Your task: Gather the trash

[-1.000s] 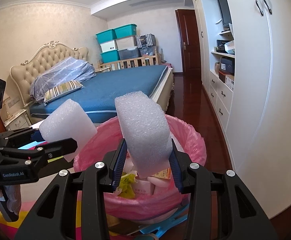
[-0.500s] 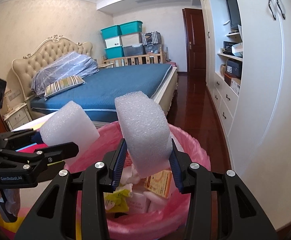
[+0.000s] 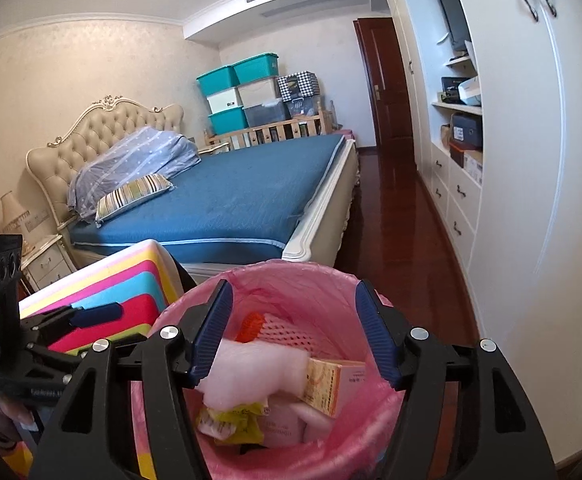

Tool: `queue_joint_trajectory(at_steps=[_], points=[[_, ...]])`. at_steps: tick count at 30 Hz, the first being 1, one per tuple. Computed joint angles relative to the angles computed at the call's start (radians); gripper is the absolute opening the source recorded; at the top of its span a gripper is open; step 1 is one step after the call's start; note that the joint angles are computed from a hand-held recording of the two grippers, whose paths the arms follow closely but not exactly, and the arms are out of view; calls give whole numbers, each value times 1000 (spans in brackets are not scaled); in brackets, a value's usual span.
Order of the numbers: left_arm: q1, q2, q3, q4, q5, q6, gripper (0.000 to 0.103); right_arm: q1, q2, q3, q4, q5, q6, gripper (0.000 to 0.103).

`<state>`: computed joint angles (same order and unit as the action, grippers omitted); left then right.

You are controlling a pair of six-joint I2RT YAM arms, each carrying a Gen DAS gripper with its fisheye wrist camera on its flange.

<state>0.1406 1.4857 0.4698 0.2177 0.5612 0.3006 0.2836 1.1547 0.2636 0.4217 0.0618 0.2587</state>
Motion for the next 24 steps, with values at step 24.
queue_joint_trajectory(at_steps=[24], points=[[626,-683,-59,-680,344,266,98,772,-512,178,-1049,844,574,84]])
